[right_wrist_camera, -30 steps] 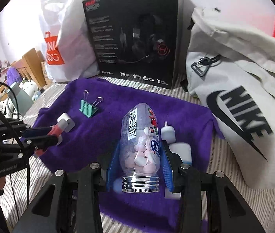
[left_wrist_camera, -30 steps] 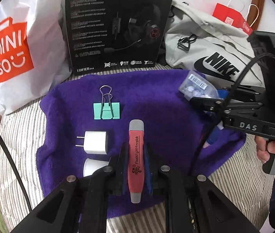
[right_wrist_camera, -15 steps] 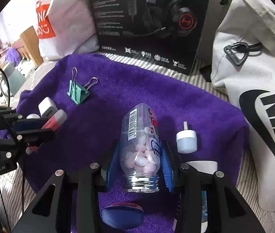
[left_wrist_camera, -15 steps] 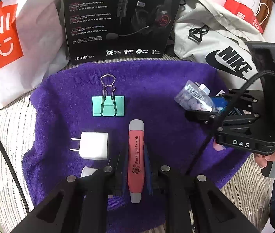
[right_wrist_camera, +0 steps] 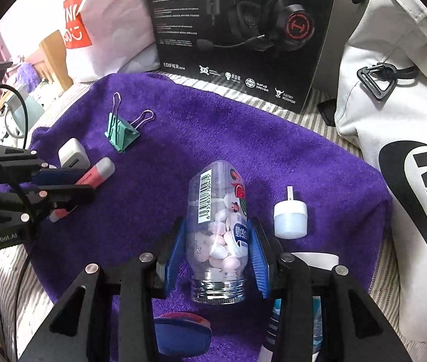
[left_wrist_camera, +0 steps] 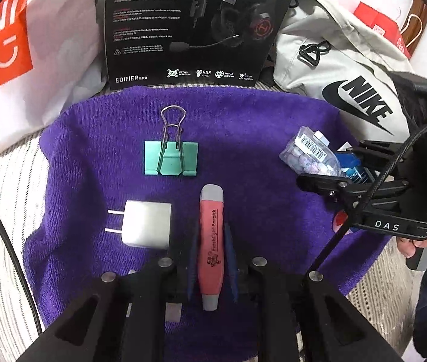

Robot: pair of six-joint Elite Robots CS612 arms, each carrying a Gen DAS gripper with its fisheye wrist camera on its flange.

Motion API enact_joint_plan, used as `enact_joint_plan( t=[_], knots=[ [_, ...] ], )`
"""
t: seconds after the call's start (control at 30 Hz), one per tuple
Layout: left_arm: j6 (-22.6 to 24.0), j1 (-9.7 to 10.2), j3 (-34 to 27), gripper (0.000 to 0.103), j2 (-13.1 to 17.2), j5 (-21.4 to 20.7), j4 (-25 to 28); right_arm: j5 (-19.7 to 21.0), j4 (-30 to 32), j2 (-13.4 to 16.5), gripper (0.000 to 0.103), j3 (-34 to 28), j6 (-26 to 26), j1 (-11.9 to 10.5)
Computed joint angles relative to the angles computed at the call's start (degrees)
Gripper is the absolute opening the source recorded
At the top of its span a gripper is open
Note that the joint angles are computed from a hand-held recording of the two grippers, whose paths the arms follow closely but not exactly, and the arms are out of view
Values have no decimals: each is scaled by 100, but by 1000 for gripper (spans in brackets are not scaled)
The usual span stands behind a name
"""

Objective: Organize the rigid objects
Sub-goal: 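Release the pink tube onto the towel with the left tool while the right tool releases the pill bottle, then grasp the Grand Reserve bottle with the left tool while the right tool grasps the black case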

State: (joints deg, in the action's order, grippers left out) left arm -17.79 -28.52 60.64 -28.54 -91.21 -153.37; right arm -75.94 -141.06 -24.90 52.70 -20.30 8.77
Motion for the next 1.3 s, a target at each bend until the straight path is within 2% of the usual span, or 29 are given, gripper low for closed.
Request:
enact_joint_plan(
  t=[0.1, 0.23, 0.43, 0.5, 0.6, 0.73, 0.8, 1.1, 1.3],
  knots=[
    [-28, 16, 47, 23, -18, -133, -59, 25, 21, -12, 43, 17, -21, -10],
    [-188, 25, 133, 38, -56, -242, -173, -29, -9, -43, 47, 70, -36, -12],
    [-281, -12, 489, 48, -281, -130, -467, -13, -248, -201, 52, 326, 105, -51],
    [-272, -50, 645, 52, -387, -9, -576, -1, -423, -297, 57, 479, 171, -68],
    [-232, -99, 875, 53, -529, 42, -805, -40, -628, -445, 59, 708, 271, -85],
    [-239, -178, 1040, 57, -638, 198, -859, -140, -924, -711, 63, 1138, 478, -115],
    [-253, -224, 1182, 57, -710, 227, -928, -133, -1203, -900, 72, 1468, 600, -144],
    [-304, -491, 1688, 57, -883, 273, -1002, -171, -2286, -1630, 88, 2805, 1338, -272],
    [-268, -679, 1975, 57, -962, 591, -856, -131, -2512, -1956, 89, 3443, 1759, -374]
  ],
)
